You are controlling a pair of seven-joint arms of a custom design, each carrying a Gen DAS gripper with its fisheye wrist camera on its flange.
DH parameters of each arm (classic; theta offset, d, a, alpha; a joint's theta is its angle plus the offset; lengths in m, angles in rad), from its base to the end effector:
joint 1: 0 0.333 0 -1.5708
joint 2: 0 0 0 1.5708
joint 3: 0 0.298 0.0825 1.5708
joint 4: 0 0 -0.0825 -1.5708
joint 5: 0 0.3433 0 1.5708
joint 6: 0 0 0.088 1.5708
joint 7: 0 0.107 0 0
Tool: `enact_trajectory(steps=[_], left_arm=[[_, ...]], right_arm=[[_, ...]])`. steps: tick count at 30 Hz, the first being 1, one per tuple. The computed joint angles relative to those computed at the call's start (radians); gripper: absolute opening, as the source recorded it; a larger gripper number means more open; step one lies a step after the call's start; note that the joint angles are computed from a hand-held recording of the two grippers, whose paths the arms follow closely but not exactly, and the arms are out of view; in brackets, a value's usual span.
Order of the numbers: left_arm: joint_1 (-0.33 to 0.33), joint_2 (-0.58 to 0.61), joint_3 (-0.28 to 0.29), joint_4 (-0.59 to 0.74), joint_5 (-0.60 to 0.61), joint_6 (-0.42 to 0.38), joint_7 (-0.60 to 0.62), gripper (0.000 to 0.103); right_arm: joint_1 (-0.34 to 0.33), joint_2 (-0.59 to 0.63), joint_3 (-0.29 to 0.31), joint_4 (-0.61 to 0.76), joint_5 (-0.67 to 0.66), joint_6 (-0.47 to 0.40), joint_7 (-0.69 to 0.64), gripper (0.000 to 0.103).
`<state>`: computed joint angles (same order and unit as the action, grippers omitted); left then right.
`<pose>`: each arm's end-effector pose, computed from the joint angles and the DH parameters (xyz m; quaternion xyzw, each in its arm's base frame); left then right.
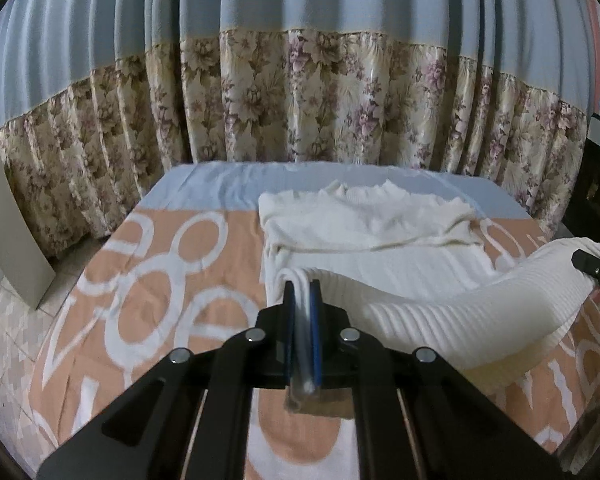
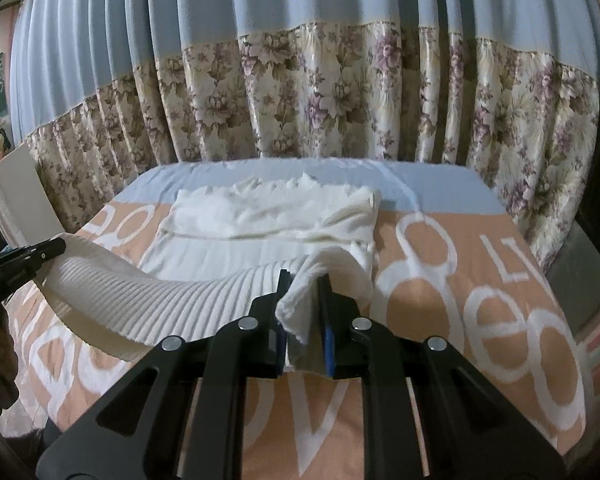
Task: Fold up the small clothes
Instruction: 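Lift the held hem and carry it toward the collar with both grippers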
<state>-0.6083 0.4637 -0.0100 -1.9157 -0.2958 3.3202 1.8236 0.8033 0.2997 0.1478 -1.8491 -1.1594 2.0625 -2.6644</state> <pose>0.5388 -0.3445 0.3761 -0.4361 0.7792 -0.3941 0.2176 0.3898 0.4524 0.3869 -0.4675 0.7583 -0.3623 0.2741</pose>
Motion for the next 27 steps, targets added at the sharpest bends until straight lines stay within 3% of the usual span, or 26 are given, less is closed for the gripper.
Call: enact_trajectory(steps=[7, 13, 27], left_arm=[[-0.05, 0.11, 0.078, 0.22, 0.045, -0.09, -0.061, 0.006], [-0.054, 0.217, 0.107, 0.415, 0.126, -0.176, -0.148, 0.006], [0.01, 0.448, 0.059, 0.835, 0.303, -0.378, -0.285, 0.006]], right_arm=[[-0.056, -0.019, -0.026, -0.003, -0.022, 0.048, -0.047, 0.014], [-0.103, -0.015, -0.044, 0.007, -0.03, 0.098, -0.082, 0.014], [-0.169, 0.017, -0.086, 0.034, -0.031, 0.19, -0.135, 0.014]])
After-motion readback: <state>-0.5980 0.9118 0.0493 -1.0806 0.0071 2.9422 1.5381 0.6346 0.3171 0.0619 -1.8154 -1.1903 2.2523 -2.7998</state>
